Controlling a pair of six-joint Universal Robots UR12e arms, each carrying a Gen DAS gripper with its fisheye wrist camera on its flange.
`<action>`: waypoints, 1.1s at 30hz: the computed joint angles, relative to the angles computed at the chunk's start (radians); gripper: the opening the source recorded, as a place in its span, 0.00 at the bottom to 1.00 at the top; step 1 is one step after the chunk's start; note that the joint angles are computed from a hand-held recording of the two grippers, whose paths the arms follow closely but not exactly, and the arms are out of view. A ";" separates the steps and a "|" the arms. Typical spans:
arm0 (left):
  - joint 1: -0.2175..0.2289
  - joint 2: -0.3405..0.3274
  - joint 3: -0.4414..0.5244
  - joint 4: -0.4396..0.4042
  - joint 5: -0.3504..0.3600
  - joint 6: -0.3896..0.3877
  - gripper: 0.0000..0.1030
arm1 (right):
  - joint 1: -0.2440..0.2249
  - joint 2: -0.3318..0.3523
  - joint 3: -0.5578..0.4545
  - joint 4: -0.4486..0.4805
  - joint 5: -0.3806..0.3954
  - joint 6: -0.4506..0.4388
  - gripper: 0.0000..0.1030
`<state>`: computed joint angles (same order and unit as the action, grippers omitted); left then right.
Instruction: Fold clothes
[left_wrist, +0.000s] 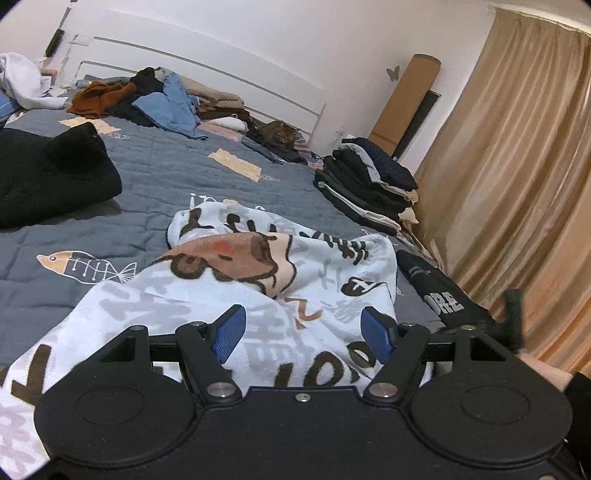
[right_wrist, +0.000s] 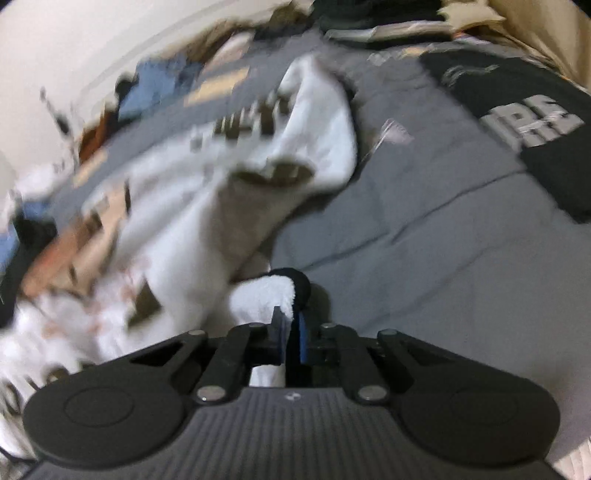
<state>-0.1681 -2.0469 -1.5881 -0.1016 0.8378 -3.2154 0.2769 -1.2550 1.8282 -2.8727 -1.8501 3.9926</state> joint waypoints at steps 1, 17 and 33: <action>0.002 0.000 0.000 0.003 0.002 -0.008 0.66 | 0.001 -0.016 0.016 -0.024 -0.024 0.019 0.06; 0.006 0.010 -0.011 0.010 -0.027 -0.005 0.66 | 0.074 -0.338 0.287 -0.012 -0.333 0.274 0.06; 0.012 0.011 -0.014 0.015 -0.017 -0.028 0.66 | 0.060 -0.362 0.272 0.260 -0.295 0.293 0.14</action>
<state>-0.1564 -2.0356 -1.6017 -0.0868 0.8203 -3.2434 0.3366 -1.6166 2.1006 -2.6129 -2.1453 4.2853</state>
